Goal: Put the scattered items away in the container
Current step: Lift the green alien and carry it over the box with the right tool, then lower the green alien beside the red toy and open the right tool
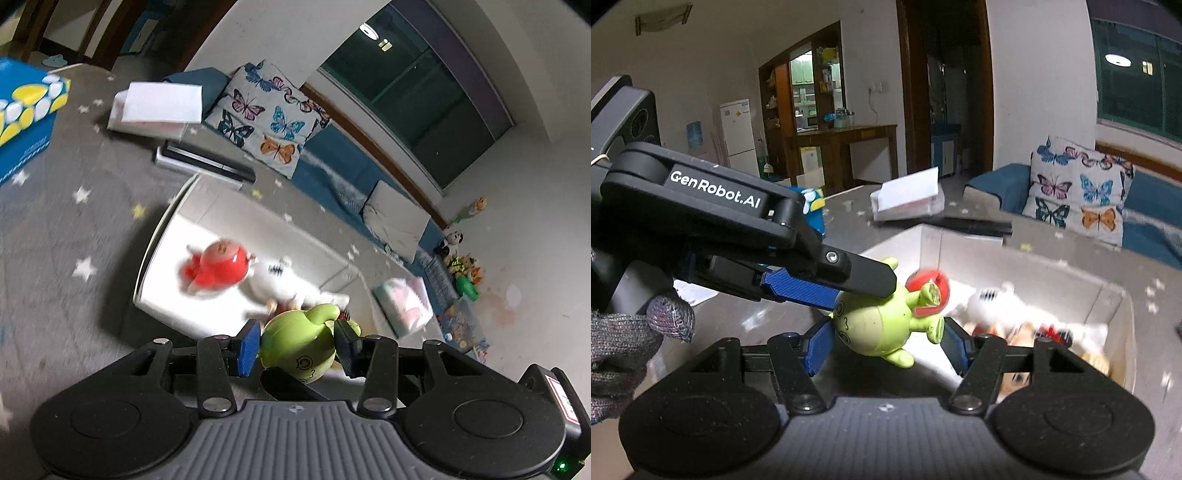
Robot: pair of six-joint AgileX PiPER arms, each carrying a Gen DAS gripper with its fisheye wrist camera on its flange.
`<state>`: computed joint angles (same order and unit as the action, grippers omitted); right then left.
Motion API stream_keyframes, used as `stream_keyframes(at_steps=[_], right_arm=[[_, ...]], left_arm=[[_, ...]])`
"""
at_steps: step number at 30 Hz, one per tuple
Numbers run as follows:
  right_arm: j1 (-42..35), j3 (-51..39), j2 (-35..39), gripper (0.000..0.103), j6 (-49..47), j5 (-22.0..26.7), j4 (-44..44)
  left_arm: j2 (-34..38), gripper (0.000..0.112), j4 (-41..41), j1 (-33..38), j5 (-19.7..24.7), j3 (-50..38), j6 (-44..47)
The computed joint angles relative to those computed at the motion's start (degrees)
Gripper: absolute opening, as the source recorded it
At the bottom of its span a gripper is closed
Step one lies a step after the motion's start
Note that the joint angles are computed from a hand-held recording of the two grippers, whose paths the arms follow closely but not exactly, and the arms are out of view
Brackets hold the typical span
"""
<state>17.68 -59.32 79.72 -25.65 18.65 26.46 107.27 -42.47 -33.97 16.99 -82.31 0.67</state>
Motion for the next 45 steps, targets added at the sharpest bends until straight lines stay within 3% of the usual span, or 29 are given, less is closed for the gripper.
stream_keyframes(at_steps=[5,13,22,29,35,45], right_arm=[[-3.7,-8.0,6.5,0.064,-5.6,5.0,5.2],[-8.1,-16.6,15.5,0.064,-10.6,12.9,10.0],[-8.7,-22.3,21.4,0.064,-10.0,17.5,7.5],[-8.6,-27.7,24.7,0.064,-7.2,21.9,3.1],[-8.2,-29.1,25.7,0.064,-6.2,23.0,1.0],[-8.2,-24.8,22.4,0.065,-7.2,19.6,2.0]], left_arm=[[6.2,0.047,5.9,1.9,5.3,-10.0,-7.4],[13.9,0.047,6.6,4.2,10.9,-19.1,-10.2],[18.1,0.046,6.3,5.4,13.6,-23.2,-11.9],[19.4,0.045,12.0,4.5,15.2,-26.1,-16.5],[20.7,0.041,20.0,3.1,17.0,-29.0,-21.5],[19.1,0.041,21.6,2.5,14.6,-26.1,-21.2]])
